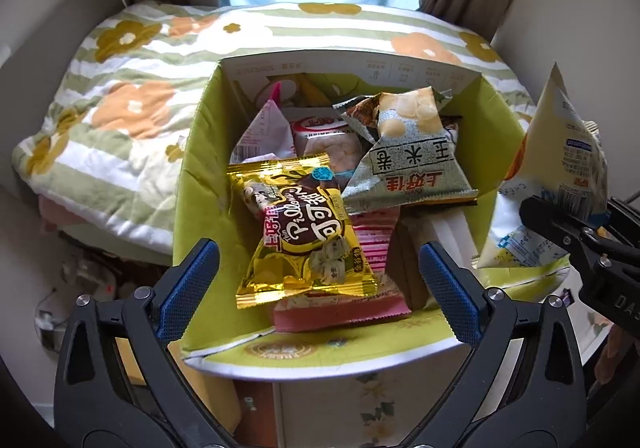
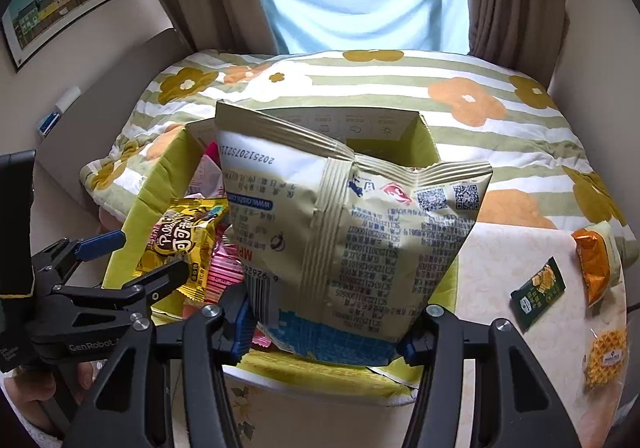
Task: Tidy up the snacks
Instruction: 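Carry both bags over the yellow box and open both tools to drop them, then move both tools back toward the Snickers bar and waffle pack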
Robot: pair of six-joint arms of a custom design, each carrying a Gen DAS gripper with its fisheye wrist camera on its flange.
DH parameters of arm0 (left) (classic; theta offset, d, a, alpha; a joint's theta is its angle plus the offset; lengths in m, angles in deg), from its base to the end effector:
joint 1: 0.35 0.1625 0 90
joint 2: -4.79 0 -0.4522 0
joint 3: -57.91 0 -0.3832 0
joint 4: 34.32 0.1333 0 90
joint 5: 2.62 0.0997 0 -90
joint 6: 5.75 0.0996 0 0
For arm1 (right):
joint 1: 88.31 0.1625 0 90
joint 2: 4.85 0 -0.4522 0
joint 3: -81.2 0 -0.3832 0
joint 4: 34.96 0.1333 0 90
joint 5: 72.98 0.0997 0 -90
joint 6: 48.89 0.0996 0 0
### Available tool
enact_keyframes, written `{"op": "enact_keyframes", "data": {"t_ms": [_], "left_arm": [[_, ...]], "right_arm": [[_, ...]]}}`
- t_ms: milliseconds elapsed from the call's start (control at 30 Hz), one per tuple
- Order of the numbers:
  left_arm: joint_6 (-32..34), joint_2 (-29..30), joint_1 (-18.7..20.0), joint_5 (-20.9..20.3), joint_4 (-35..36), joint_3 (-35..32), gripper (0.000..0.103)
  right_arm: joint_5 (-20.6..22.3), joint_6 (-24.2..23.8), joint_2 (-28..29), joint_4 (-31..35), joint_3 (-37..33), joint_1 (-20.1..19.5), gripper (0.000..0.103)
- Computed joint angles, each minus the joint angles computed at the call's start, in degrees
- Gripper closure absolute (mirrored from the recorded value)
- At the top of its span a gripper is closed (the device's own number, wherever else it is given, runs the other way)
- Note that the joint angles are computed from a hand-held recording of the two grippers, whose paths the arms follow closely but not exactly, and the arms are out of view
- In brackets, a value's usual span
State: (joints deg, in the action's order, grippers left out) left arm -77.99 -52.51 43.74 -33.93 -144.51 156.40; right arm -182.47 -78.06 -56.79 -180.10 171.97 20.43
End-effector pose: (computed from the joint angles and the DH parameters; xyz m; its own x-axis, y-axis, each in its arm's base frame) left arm -0.2842 -0.5793 0.2066 -0.6818 -0.4398 -0.5846 0.0696 0.7565 -0.6503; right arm 0.3194 -0.6301 0.2162 -0.6555 -0.6300 0.4165 -0.7190 0.6892 -0.0891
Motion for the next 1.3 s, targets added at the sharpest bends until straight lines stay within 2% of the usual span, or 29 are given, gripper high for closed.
{"op": "enact_keyframes", "data": {"t_ms": [167,467,533,567,633,733,967,1167,1300], "left_arm": [[-1.7,-0.7,-0.5,0.2,1.3,0.3,0.003],[-8.9,-2.5,-2.1,0.7,6.3,1.4,0.003],[-11.5,-3.1,-2.6,0.9,8.2,1.8,0.003],[-12.6,-3.6,-2.8,0.9,8.6,2.2,0.003],[-13.5,-4.5,-3.0,0.7,7.6,3.3,0.003],[-15.7,-5.4,-3.6,0.7,8.0,4.4,0.003],[-16.8,-5.3,-4.4,0.7,9.7,4.0,0.003],[-11.6,-4.3,-5.0,1.6,6.1,3.5,0.003],[-4.0,-2.7,-5.2,2.3,1.3,2.3,0.003]], "right_arm": [[1.5,-0.3,-0.3,0.7,-0.4,0.0,0.052],[4.0,-0.7,0.3,2.8,-0.7,0.0,0.048],[5.1,-1.8,0.2,1.5,0.2,0.0,0.031],[4.8,-2.4,0.2,-0.1,0.9,0.2,0.026],[3.6,-3.6,0.2,-3.0,1.9,0.4,0.002],[4.5,-4.8,-0.5,-2.9,2.4,-0.1,0.001],[3.6,-2.7,-1.2,0.7,2.1,-0.6,0.001],[2.3,-3.1,-2.9,-0.1,2.7,-0.3,0.000],[-0.4,-1.1,-4.2,-0.4,3.0,-0.6,0.000]]}}
